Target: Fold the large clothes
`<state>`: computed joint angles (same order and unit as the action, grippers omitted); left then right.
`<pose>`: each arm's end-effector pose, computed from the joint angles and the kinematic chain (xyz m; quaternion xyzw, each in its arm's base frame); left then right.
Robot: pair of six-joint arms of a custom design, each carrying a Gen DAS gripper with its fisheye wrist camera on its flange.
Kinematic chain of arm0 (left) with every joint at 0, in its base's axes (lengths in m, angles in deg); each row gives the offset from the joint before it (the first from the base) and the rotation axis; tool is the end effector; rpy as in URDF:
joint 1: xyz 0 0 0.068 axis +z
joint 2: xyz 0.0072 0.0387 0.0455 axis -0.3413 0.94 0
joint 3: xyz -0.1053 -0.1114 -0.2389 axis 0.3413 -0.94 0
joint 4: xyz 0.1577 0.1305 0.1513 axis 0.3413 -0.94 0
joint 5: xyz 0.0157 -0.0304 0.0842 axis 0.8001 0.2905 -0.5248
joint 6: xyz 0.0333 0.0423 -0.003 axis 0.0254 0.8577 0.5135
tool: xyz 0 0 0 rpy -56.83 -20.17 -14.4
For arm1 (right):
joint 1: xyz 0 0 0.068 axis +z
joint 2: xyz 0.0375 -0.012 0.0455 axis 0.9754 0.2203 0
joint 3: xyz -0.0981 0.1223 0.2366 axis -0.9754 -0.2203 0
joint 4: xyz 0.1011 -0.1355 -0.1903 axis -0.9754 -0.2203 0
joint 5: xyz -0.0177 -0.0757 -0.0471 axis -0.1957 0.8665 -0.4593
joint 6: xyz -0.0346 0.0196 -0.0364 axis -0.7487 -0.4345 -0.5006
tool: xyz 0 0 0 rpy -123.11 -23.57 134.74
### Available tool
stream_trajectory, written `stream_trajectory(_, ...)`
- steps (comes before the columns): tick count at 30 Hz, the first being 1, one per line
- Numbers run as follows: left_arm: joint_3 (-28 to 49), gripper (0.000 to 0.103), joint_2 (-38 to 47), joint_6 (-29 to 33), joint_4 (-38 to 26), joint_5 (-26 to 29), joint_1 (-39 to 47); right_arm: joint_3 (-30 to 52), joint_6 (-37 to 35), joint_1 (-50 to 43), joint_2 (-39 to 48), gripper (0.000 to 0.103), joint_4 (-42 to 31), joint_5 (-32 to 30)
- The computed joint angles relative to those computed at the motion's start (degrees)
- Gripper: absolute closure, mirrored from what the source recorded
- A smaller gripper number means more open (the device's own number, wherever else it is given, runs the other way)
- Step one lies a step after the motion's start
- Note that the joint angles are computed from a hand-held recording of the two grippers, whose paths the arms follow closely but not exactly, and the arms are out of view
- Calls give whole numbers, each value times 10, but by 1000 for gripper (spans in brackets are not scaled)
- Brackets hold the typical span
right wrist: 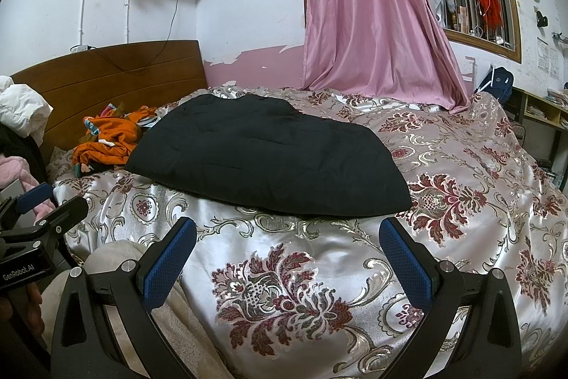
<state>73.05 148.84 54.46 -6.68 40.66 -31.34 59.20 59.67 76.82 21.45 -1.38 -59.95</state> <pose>0.3023 -0.0531 0.1946 -0.0255 0.8361 0.0022 0.5479 0.3121 0.0002 0.2809 -0.0154 0.8489 0.0300 0.5275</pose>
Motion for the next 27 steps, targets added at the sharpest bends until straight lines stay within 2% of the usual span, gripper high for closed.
stream_trajectory(23, -1, 0, -2, -1, -1, -2, -3, 1, 1, 1, 0, 2, -2, 1)
stream_trajectory(27, 4, 0, -1, -4, -8, 13, 1, 1, 1, 2, 0, 2, -2, 2)
